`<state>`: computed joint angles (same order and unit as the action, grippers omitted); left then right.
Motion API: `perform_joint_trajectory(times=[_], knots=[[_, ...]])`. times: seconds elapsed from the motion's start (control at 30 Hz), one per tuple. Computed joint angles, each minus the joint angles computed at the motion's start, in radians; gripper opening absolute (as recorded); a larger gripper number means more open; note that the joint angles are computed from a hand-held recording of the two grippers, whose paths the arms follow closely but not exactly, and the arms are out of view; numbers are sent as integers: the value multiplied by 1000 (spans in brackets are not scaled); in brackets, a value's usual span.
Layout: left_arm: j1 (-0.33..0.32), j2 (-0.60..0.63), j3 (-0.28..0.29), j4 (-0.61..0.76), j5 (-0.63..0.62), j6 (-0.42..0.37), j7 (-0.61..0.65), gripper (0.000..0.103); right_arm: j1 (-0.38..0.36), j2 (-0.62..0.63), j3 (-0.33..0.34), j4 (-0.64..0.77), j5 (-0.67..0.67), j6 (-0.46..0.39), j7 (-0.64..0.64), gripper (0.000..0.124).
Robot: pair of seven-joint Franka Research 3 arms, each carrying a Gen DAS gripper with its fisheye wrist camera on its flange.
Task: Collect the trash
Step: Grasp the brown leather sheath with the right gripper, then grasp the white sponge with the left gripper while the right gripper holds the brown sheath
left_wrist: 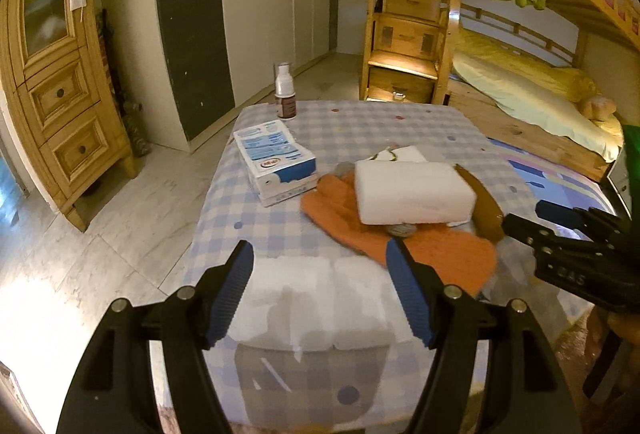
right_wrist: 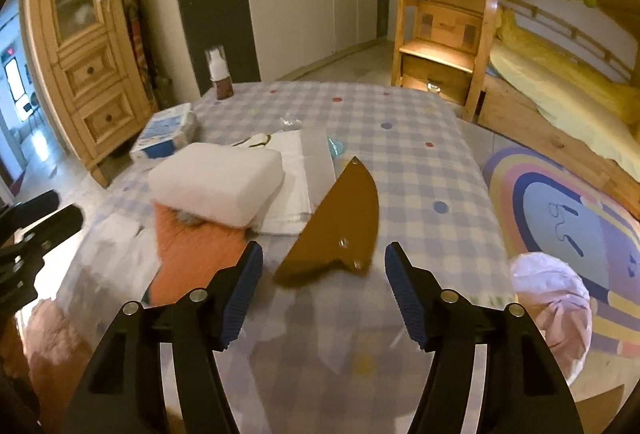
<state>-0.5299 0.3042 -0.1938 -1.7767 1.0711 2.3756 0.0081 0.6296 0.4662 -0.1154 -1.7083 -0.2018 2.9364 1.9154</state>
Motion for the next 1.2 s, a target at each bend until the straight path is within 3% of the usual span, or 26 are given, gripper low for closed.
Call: perform_joint_trajectory(times=[0.23,0.37,0.53,0.6,0.7,0.8,0.93,1.07,1.2], knots=[[16,17,10,3,-21,37,-2,67,-6,95,-1,130,-2,-125,5,63],[15,19,12,5,-25,42,9,67,-1,57,-17,74,-32,-116,41,60],[12,30,15,18,-30,49,23,68,-83,26,63,32,28,-73,-39,61],[9,35,15,27,-36,46,32,71,-86,41,62,53,43,-70,-56,63],[2,42,17,40,-40,34,36,75,-92,84,72,117,76,-108,-81,65],[-5,48,19,53,-44,19,45,78,-63,122,40,175,66,-168,-65,65],[-12,60,19,76,-52,0,61,82,-49,85,21,118,42,-137,-26,55],[-21,88,21,117,-62,2,78,96,-33,3,-13,-4,3,-30,22,54],[-41,149,28,204,-88,-11,135,96,-50,-82,-15,-117,9,66,33,54]])
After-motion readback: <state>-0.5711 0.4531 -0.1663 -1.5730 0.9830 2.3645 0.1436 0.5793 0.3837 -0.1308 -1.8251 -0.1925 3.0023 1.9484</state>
